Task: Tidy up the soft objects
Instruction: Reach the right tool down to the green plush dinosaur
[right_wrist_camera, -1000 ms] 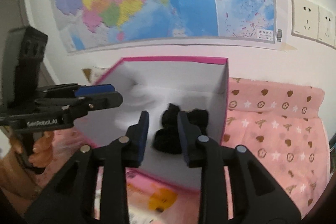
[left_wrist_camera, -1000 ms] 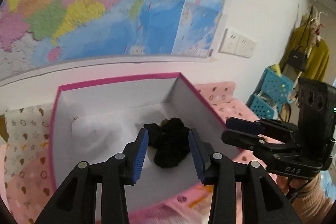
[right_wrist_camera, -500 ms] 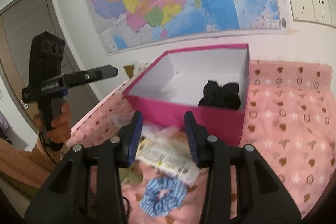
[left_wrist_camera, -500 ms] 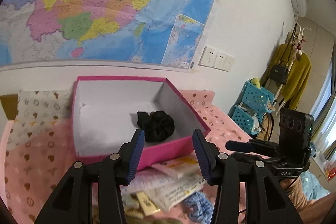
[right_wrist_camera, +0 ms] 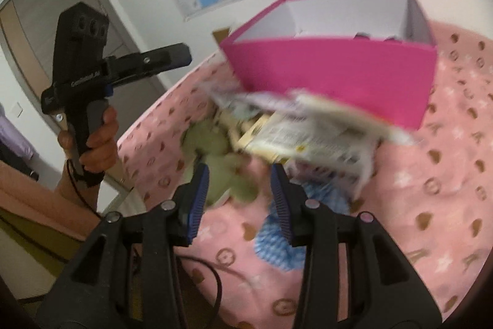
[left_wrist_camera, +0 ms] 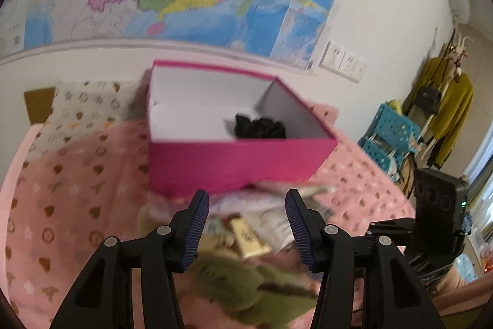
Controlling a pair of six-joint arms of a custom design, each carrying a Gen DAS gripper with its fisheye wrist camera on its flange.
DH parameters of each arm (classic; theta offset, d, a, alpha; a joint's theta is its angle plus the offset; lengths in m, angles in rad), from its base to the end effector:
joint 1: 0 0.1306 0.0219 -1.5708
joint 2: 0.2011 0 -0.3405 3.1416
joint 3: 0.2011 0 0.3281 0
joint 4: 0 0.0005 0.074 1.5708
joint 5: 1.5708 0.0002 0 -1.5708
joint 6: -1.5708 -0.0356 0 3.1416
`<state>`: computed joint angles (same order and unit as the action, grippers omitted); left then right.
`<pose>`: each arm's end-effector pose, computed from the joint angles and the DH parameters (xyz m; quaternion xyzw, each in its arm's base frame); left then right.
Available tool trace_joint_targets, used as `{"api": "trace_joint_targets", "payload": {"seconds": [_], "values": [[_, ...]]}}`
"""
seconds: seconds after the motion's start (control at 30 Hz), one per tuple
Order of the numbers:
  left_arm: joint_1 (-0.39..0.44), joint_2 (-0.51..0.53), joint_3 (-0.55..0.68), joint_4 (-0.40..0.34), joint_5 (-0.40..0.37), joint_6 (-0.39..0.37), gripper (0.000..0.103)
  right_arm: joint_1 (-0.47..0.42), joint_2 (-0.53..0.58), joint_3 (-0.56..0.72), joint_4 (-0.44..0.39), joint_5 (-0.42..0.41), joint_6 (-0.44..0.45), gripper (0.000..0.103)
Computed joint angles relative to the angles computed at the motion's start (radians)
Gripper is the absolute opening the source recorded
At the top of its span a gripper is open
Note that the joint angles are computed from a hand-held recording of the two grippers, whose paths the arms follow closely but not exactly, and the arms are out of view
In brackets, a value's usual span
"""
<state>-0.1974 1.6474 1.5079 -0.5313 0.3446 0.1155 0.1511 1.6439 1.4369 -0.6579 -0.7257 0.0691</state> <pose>0.5116 -0.1151 0.3454 0.1108 0.8833 -0.2193 0.3992 0.4911 0.0982 0.3142 -0.2183 0.8585 0.3460 0.3092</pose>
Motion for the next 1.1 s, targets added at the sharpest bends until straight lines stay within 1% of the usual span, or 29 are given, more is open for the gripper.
{"api": "trace_joint_targets", "payload": {"seconds": [0.07,0.1,0.17,0.27,0.37,0.43,0.47,0.5,0.53,0.57,0.63,0.73,0.87,0.93,1.0,1.07,1.1], "values": [[0.004,0.003,-0.009,-0.013,-0.007,-0.007,0.053,0.014,0.006,-0.003,-0.014,-0.018,0.009,0.044],[0.006,0.004,-0.015,-0.018,-0.007,-0.011,0.053,0.023,0.014,0.001,-0.033,-0.031,0.021,0.047],[0.011,0.004,-0.026,-0.028,-0.001,-0.015,0.053,0.042,0.016,-0.008,-0.045,-0.031,0.030,0.052],[0.014,0.004,-0.042,-0.033,0.014,-0.026,0.053,0.063,0.028,-0.008,-0.066,-0.029,0.041,0.052],[0.015,0.015,-0.039,-0.049,0.034,-0.036,0.053,0.069,0.033,-0.011,-0.064,-0.025,0.030,0.052],[0.018,0.024,-0.036,-0.061,0.062,-0.036,0.053,0.070,0.030,-0.024,-0.047,-0.027,0.011,0.052],[0.018,0.029,-0.036,-0.066,0.079,-0.036,0.053,0.070,0.030,-0.026,-0.045,-0.026,0.002,0.052],[0.018,0.033,-0.038,-0.071,0.089,-0.034,0.053,0.070,0.029,-0.031,-0.035,-0.020,-0.012,0.046],[0.017,0.037,-0.037,-0.076,0.093,-0.034,0.053,0.075,0.024,-0.041,-0.016,-0.010,-0.030,0.040],[0.016,0.040,-0.039,-0.081,0.097,-0.037,0.053,0.075,0.023,-0.047,-0.005,-0.010,-0.041,0.029],[0.014,0.033,-0.054,-0.070,0.085,-0.038,0.053,0.071,0.021,-0.057,0.017,-0.006,-0.062,0.029],[0.018,0.022,-0.072,-0.055,0.111,-0.023,0.053,0.058,0.011,-0.069,0.040,0.005,-0.081,0.028],[0.015,0.002,-0.101,-0.043,0.122,-0.022,0.053,0.038,0.000,-0.083,0.075,0.023,-0.116,0.028],[0.013,-0.007,-0.112,-0.041,0.121,-0.025,0.054,0.031,0.004,-0.079,0.082,0.036,-0.128,0.028],[0.015,-0.011,-0.117,-0.042,0.097,-0.019,0.054,0.024,0.007,-0.079,0.084,0.032,-0.138,0.028],[0.023,-0.005,-0.112,-0.046,0.078,-0.005,0.054,0.017,0.011,-0.074,0.071,0.024,-0.125,0.028],[0.031,0.001,-0.109,-0.048,0.086,0.003,0.054,0.020,0.008,-0.075,0.067,0.026,-0.118,0.029]]}}
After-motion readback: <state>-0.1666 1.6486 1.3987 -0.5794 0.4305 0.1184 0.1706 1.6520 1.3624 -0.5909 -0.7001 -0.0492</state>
